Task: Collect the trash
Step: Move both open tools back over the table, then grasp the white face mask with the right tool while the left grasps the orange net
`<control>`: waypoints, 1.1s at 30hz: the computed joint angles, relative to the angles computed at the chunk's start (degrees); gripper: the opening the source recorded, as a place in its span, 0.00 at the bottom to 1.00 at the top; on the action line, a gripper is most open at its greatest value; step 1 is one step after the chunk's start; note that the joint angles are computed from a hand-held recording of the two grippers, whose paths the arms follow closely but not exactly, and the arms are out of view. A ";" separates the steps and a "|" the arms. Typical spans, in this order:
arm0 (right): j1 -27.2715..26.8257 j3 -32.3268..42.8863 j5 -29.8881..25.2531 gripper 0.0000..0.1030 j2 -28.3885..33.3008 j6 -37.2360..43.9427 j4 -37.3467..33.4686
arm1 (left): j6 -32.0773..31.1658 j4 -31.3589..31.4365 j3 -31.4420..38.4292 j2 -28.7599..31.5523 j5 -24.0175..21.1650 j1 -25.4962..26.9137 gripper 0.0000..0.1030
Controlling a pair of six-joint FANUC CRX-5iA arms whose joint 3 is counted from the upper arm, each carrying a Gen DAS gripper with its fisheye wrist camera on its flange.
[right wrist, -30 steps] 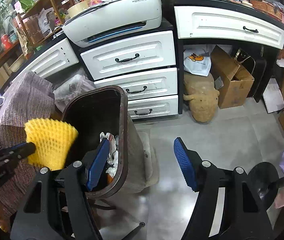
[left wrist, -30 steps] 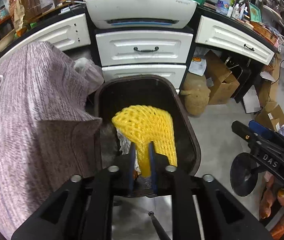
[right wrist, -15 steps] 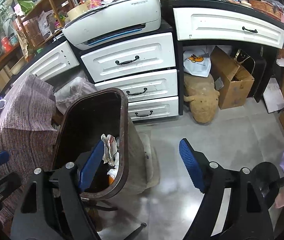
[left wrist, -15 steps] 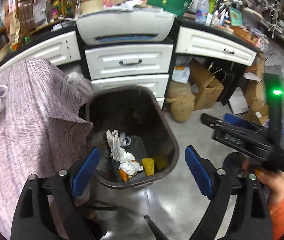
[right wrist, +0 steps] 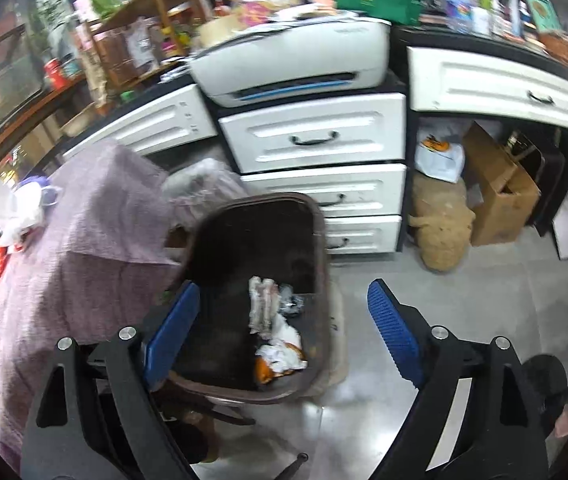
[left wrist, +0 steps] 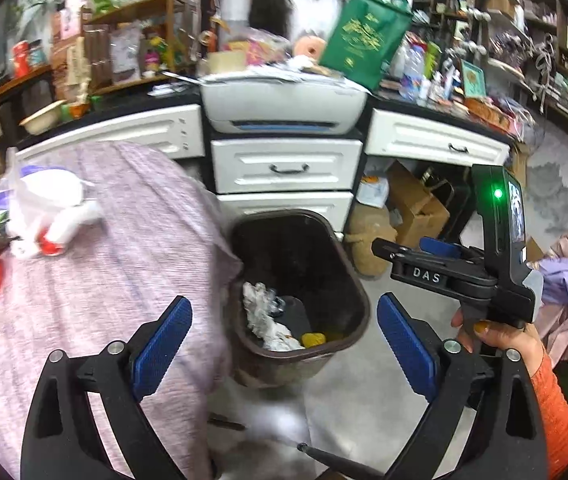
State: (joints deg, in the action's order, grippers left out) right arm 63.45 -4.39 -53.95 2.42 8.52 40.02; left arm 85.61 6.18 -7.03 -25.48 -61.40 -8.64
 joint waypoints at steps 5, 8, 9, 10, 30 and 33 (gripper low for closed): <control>1.73 4.42 1.62 0.83 2.57 4.11 -0.28 | -2.05 1.30 -1.81 -4.25 -0.76 5.92 0.93; 2.71 7.55 2.95 0.83 4.22 6.89 -0.90 | -4.17 2.94 -3.33 -7.03 -1.53 11.07 0.93; 3.17 8.94 3.42 0.83 4.98 8.08 -1.13 | -5.10 3.99 -3.87 -7.87 -1.88 13.13 0.93; 3.48 10.18 3.73 0.84 5.67 9.15 -1.33 | -6.16 5.08 -4.39 -8.72 -2.38 15.50 0.93; 6.72 40.52 0.64 0.85 23.17 33.86 -11.24 | -26.75 20.02 -10.26 -14.63 -10.79 59.23 0.94; 6.93 47.03 -0.72 0.85 26.91 37.43 -12.40 | -26.91 19.77 -9.85 -13.20 -10.50 60.60 0.94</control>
